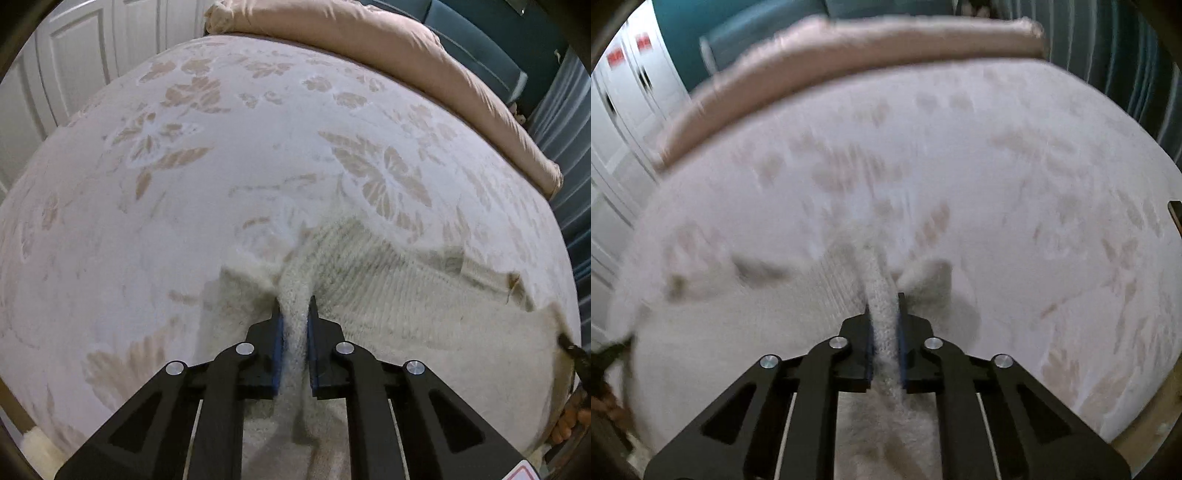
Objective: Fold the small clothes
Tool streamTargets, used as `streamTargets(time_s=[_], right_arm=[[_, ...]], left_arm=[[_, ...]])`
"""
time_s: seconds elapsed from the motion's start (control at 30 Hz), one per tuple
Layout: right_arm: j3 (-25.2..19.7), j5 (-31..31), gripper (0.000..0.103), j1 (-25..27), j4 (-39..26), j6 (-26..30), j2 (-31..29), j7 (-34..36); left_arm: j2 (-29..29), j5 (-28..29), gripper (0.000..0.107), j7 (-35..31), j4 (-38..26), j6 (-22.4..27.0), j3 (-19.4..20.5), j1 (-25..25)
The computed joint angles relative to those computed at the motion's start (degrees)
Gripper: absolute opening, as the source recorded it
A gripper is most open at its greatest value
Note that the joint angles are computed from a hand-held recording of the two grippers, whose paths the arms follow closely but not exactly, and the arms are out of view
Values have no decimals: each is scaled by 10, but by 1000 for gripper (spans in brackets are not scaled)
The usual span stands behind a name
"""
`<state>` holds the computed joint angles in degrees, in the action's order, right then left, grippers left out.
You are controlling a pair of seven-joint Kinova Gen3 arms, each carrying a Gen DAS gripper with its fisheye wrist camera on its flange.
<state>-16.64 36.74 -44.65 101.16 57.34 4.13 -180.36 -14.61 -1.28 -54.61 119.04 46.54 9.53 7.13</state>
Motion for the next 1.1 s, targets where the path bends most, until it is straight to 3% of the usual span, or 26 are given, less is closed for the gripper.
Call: streamTargets(time_s=[0.07, 0.13, 0.23, 0.3, 0.43, 0.5, 0.6, 0.67, 0.77, 0.9, 0.97, 1.03, 1.1], right_arm=[[-16, 19, 7, 18, 17, 0, -23, -36], [-39, 0, 7, 68, 48, -21, -6, -37], [-39, -41, 8, 79, 39, -13, 25, 8], [-17, -34, 20, 35, 7, 32, 16, 3], [-17, 31, 22, -57, -30, 100, 2, -49], [-44, 42, 22, -77, -53, 89, 5, -47], [-64, 16, 22, -100, -80, 27, 38, -10], [-69, -4, 20, -120, -92, -13, 71, 3], [-47, -22, 19, -157, -93, -15, 95, 9], [-21, -29, 16, -179, -11, 12, 30, -68], [-34, -46, 5, -160, 34, 29, -16, -107], [-40, -75, 8, -142, 58, 67, -45, -133], [-52, -81, 8, -137, 71, 83, -78, -167]], left_arm=[[3, -11, 8, 8, 0, 1, 7, -7], [17, -28, 8, 31, 9, -9, 8, 3], [30, -93, 8, 88, 1, 5, 67, -9], [36, -118, 10, 107, -15, 33, 71, 10], [-10, -123, 15, 129, -32, 69, 75, 36], [-46, -126, 15, 158, -46, 95, 108, 44], [-76, -90, 22, 162, -60, 101, 148, 73], [-64, -74, 26, 165, -64, 105, 177, 84], [-22, -73, 27, 192, -49, 114, 221, 93], [-51, -74, 30, 203, -14, 124, 181, 120], [-66, -70, 30, 199, -6, 148, 168, 119], [-86, -57, 30, 191, 11, 149, 154, 121], [-99, -54, 30, 193, 21, 149, 167, 113]])
